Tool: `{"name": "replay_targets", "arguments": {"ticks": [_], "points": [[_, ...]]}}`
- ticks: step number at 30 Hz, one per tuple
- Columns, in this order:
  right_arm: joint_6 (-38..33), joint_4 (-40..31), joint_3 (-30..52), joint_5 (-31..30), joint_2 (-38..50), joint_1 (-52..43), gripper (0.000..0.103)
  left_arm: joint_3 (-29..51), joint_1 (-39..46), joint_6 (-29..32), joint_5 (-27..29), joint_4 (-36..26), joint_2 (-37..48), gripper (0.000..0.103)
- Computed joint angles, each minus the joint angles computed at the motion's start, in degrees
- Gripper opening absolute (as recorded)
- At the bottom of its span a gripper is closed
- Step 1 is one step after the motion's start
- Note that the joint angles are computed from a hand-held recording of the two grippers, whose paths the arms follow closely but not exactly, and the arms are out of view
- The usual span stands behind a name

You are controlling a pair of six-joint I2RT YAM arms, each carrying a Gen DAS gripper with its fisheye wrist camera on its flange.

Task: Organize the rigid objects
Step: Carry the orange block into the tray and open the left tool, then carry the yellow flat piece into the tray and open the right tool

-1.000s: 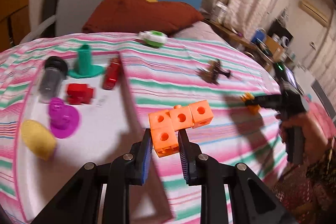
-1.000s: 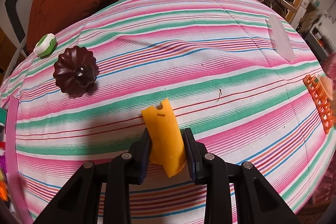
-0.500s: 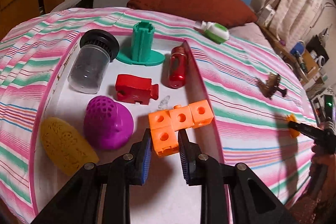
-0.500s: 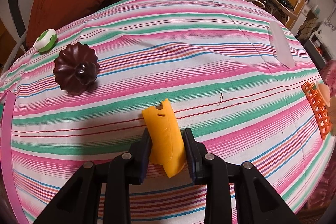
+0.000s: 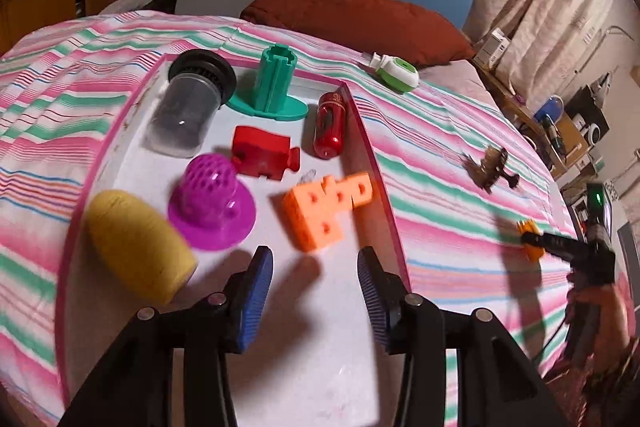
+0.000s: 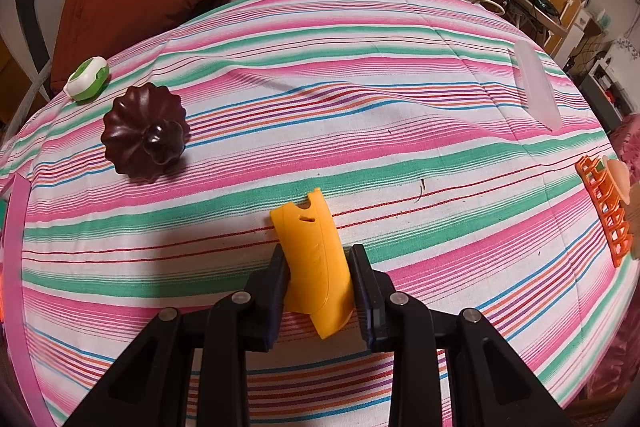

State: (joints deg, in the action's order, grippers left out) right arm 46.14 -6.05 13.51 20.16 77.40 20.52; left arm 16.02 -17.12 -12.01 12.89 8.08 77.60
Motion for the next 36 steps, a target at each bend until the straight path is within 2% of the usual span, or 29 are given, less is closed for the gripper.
{"name": "replay_targets", "arguments": {"ticks": [2, 6, 9, 15, 19, 25, 36], "points": [[0.36, -0.26, -0.06, -0.02, -0.28, 0.10, 0.031, -1.31, -0.21, 1.40, -0.05, -1.42, -2.94, 0.044], [1.57, -0.46, -0.94, -1.05, -2.71, 1.25, 0.030, -3.72, -3.22, 3.61, -3.76, -2.33, -7.63, 0.044], [2.98, -2.51, -0.03, 1.83, -3.62, 5.02, 0.030, -5.20, -3.56, 4.38, -5.34, -2.62, -10.01, 0.044], [10.08, -6.65, 3.00, 6.90, -3.15, 14.96, 0.030, -6.10, -0.47, 6.32, -2.62, -4.30, -12.80, 0.044], [14.73, -9.86, 6.98, 11.25, 0.70, 23.45, 0.030, -6.98, -1.11, 6.57, -3.30, -4.19, -14.74, 0.044], [16.57, -11.67, 12.32, 15.70, 6.11, 31.89, 0.030, -7.94, -2.36, 6.90, -3.95, -4.92, -16.55, 0.044], [16.64, -10.91, 17.95, 19.38, 10.91, 41.64, 0.030, -8.48, 3.81, 9.91, 1.84, -9.81, -22.11, 0.044]]}}
